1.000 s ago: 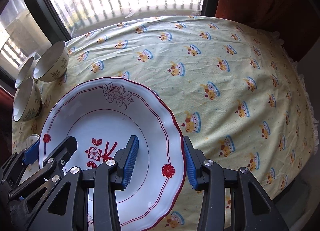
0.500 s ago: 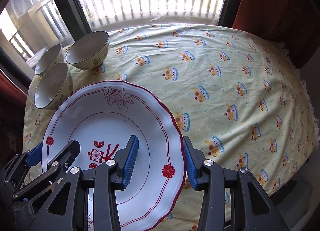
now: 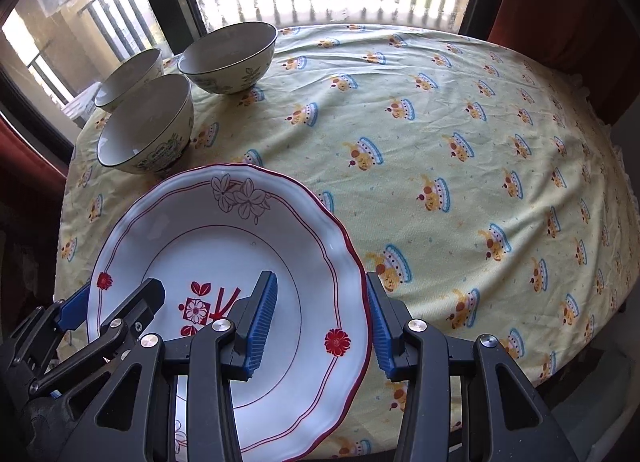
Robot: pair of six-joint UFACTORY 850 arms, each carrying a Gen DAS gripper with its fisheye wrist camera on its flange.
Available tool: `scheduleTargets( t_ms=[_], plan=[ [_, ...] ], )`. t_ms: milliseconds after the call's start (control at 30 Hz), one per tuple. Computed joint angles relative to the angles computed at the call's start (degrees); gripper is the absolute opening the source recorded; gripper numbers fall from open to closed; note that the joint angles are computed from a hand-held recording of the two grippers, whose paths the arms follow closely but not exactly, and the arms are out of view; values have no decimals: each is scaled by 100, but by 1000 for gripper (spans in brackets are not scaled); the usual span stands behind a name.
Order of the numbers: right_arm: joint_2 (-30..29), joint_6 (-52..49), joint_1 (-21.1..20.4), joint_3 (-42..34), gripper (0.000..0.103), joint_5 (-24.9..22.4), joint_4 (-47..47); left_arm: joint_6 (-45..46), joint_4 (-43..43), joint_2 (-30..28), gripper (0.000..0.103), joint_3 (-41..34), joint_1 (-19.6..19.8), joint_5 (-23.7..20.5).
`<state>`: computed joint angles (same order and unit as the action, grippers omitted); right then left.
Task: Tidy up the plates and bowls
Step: 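Lower the red-rimmed dish onto the beaded-rim plate with both grippers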
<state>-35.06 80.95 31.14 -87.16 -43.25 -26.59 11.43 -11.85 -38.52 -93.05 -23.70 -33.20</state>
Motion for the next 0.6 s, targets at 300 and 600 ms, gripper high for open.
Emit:
scheduleTargets(
  t_ms=[300, 600],
  plan=[
    [-293, -247, 73, -280, 47, -187, 239, 107, -14, 5, 53, 177, 54, -75],
    [-504, -537, 73, -564, 47, -324, 284, -86, 118, -63, 53, 140, 94, -131]
  ],
)
